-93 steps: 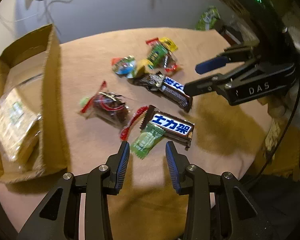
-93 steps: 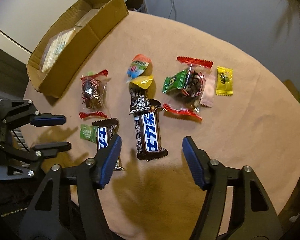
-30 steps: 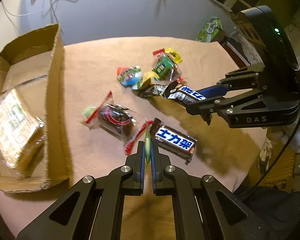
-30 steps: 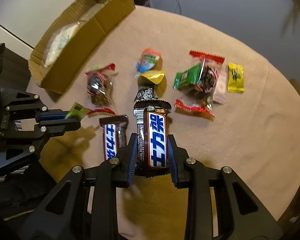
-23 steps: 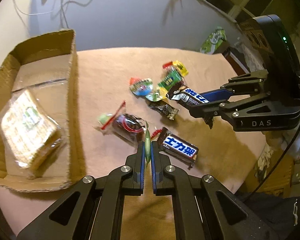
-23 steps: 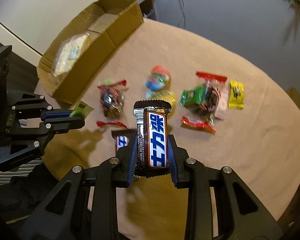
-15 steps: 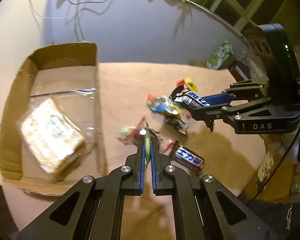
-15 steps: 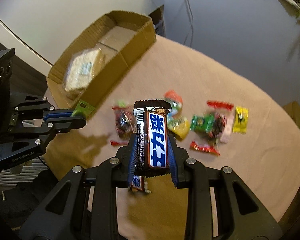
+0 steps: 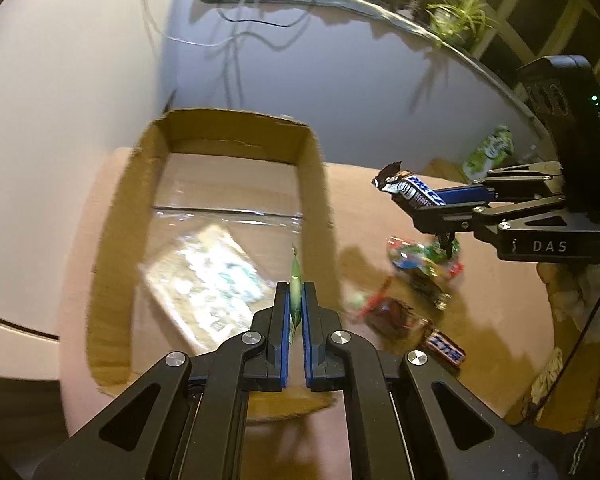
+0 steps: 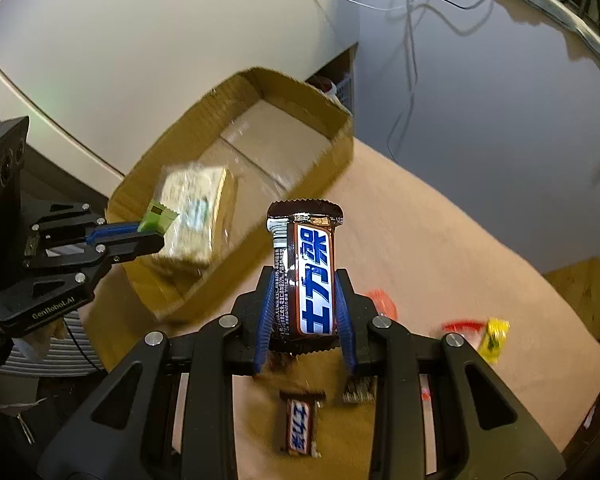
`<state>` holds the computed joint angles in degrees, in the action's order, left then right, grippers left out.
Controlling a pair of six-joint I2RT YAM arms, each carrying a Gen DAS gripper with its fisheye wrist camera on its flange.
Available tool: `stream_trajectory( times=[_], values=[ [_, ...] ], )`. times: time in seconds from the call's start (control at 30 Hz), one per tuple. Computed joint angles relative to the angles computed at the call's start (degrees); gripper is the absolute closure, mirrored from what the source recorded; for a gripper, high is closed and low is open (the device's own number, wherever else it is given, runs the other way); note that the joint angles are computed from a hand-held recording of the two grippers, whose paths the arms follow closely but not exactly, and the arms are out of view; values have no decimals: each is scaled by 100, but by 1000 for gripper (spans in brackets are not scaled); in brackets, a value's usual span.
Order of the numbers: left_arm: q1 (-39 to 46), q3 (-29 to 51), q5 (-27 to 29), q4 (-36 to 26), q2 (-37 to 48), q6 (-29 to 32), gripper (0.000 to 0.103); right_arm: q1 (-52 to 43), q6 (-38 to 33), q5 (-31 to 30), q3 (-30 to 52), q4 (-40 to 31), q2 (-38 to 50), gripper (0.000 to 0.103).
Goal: Organize snacks
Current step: 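Carry the chocolate bar into the box with the right tool while the left tool carries the green candy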
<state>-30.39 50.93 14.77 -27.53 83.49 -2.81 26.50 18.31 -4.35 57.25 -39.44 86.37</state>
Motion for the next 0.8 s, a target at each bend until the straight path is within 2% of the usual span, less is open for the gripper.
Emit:
stream_trajectory(
  times=[0.27, 0.57, 0.8],
  values=[
    [318, 284, -145, 128, 487, -51, 99, 77, -17, -13, 799, 176, 935, 74],
    [301, 613, -328, 224, 935, -91, 99, 93, 25, 1, 1550, 310, 1863, 74],
    [321, 784, -380, 197, 1109, -146, 99, 34, 3, 24, 1883, 277, 2239, 74]
  ],
)
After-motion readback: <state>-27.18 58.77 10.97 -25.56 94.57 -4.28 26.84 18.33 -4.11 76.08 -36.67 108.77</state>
